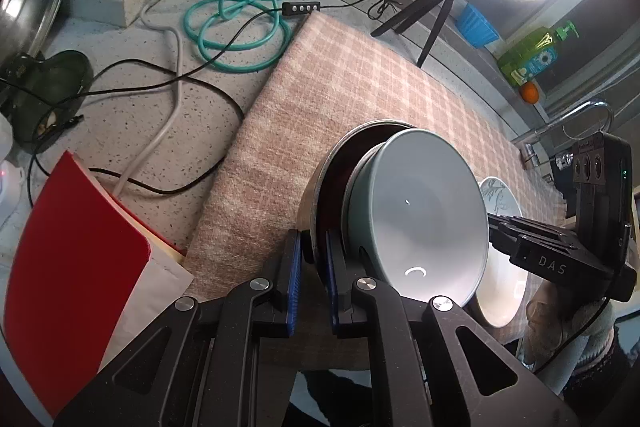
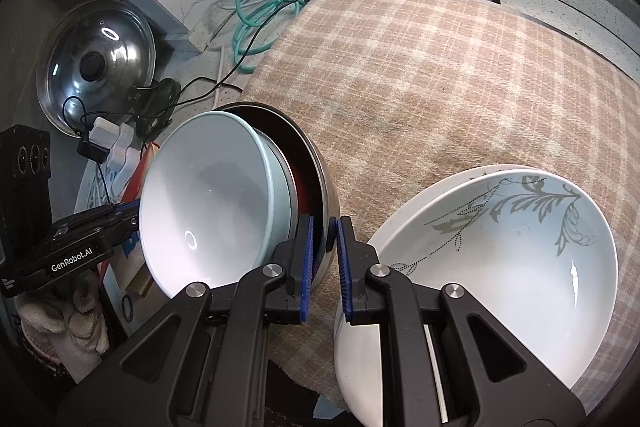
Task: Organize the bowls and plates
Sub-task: 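Lift the bowl stack with both grippers and carry it over the plate stack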
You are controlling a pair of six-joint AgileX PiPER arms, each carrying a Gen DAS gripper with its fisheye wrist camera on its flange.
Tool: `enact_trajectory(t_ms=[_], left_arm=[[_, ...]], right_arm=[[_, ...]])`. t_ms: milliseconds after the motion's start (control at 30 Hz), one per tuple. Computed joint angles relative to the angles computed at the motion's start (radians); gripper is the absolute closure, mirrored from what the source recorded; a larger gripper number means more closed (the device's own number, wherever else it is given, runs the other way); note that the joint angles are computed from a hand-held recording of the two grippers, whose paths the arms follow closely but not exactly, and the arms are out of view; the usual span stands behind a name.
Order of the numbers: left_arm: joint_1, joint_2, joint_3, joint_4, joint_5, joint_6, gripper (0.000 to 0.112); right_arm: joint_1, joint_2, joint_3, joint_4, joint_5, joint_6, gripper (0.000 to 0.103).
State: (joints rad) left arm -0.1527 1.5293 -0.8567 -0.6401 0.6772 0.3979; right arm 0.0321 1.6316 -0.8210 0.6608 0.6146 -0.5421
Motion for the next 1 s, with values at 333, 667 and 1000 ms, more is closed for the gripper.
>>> enact_trajectory(t_ms=[333, 667, 1000], left_arm=[[-0.018, -0.04, -0.045, 0.007, 0.038, -0.021, 0.104], [-0.116, -0.086, -0.104, 0.046, 0.045, -0.111, 0.104], [-0.258, -0.04, -0.177, 0.055, 0.024, -0.181, 0.104]], right_arm=[[-0.059, -0.082, -0.005, 0.008, 0.067, -0.009, 0.091], [-0.2, -0.188, 0.009, 0.022, 0.17, -0.069, 0.091], [-0.414, -0.273, 0.028, 0.015, 0.281, -0.157, 0.091]])
